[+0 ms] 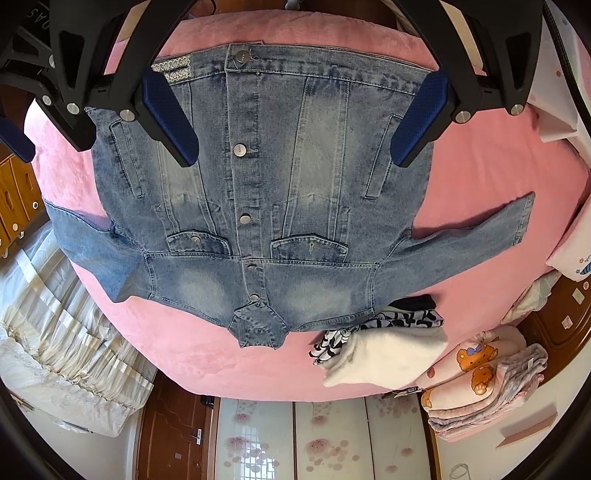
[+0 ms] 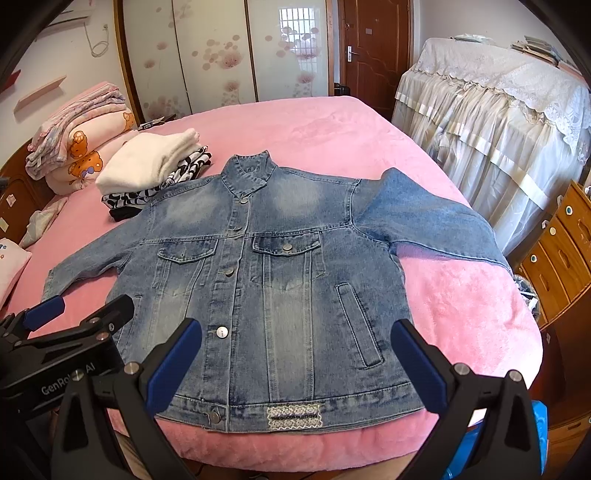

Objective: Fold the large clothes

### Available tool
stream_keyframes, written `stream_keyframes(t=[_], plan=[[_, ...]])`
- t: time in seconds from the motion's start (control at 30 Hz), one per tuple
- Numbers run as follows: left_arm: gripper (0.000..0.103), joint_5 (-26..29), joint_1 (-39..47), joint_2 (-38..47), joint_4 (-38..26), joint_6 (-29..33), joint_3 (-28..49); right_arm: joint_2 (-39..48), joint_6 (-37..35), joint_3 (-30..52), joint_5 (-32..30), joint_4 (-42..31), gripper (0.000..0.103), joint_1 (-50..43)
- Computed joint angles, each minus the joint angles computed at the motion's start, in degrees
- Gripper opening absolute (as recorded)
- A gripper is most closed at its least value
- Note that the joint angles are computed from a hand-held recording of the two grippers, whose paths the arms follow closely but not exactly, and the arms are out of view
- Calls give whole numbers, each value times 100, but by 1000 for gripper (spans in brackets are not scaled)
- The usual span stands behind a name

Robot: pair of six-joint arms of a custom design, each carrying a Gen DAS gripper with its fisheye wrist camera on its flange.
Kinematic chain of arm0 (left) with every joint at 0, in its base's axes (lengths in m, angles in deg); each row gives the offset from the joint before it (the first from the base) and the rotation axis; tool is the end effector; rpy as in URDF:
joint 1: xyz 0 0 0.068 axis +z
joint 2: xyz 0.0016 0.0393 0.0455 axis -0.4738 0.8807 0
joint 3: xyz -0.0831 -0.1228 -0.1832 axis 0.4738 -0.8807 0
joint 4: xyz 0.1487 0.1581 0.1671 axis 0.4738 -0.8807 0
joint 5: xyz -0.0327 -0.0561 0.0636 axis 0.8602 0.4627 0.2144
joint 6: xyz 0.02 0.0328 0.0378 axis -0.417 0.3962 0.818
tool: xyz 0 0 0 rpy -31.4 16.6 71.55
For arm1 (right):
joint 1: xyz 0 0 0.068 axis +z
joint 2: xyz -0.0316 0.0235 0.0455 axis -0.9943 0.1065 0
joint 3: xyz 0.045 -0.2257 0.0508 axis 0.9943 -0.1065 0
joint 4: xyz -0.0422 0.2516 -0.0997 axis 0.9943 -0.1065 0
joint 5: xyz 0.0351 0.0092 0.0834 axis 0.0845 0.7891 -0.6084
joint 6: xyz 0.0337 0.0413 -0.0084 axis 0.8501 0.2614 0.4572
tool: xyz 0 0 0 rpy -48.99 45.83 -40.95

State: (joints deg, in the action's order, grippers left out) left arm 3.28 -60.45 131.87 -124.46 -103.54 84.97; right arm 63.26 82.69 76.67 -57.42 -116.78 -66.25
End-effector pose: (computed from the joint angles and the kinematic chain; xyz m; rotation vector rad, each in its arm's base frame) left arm 0.2392 -0.1297 0.1996 -0.5544 2.4628 0.1861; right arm 0.2833 0.0917 0.2075 -0.4059 2.4324 0.1868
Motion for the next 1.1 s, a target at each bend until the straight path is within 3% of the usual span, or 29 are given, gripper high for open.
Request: stream_keyframes(t=[1.1], plan=[[102, 7, -3, 22, 73, -46, -99, 37, -24, -30, -47, 59, 103, -58]])
